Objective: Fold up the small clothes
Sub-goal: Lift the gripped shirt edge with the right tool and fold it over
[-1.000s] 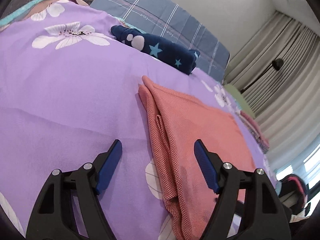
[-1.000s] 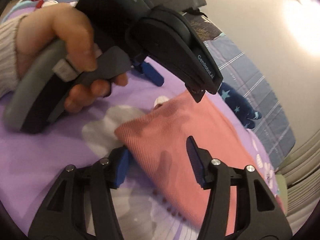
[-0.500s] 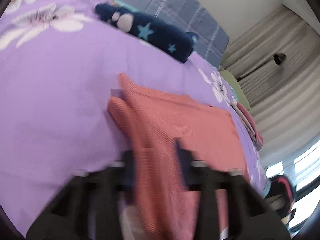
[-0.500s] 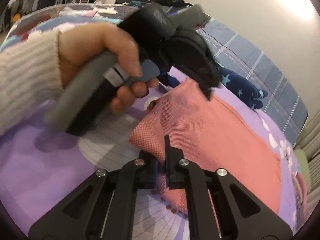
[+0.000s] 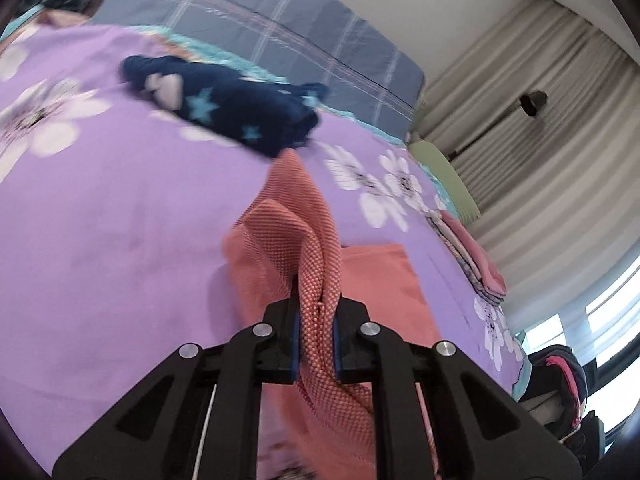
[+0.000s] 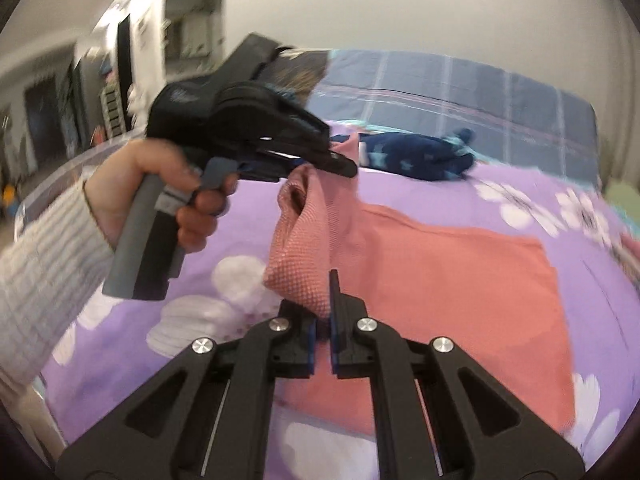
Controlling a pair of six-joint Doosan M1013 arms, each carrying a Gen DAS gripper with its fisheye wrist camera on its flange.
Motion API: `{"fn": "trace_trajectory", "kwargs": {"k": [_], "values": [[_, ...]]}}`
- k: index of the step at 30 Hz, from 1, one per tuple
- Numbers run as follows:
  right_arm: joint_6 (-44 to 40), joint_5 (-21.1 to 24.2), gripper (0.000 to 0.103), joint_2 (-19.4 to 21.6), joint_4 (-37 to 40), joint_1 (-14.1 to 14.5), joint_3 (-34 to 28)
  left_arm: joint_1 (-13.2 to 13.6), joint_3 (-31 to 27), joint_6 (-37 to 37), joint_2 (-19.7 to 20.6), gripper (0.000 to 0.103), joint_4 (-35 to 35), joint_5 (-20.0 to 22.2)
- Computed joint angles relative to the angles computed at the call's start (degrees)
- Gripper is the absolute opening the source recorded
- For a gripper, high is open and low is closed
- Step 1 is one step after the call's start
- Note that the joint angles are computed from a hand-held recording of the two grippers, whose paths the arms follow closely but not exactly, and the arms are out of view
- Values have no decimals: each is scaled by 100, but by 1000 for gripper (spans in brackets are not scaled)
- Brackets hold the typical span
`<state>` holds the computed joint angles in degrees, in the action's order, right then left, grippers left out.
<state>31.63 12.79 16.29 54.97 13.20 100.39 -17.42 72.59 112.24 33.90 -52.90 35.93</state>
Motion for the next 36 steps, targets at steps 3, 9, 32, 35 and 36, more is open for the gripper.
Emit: {"fn": "trace_trajectory", "kwargs": {"k": [3,9,32,35,36], "values": [[-353,404,5,-72,921,-400,98,-294,-501,-409,198,11,665,164],[-683,763,5,-172,2042,-1154,382,-883,-1485,-1076,687,11,1990,519],[594,2820,7,350,2336,-2377,528,-1808,-1086,-2411,449,79,6105,-242],[676,2906,14,357,2342,-2408,533,-1824,-295,-2473,37,81,6453,-589],[671,2899,16,347,2339,-2405,542,-1827,-114,-2539,-49,81,6556,-638]]}}
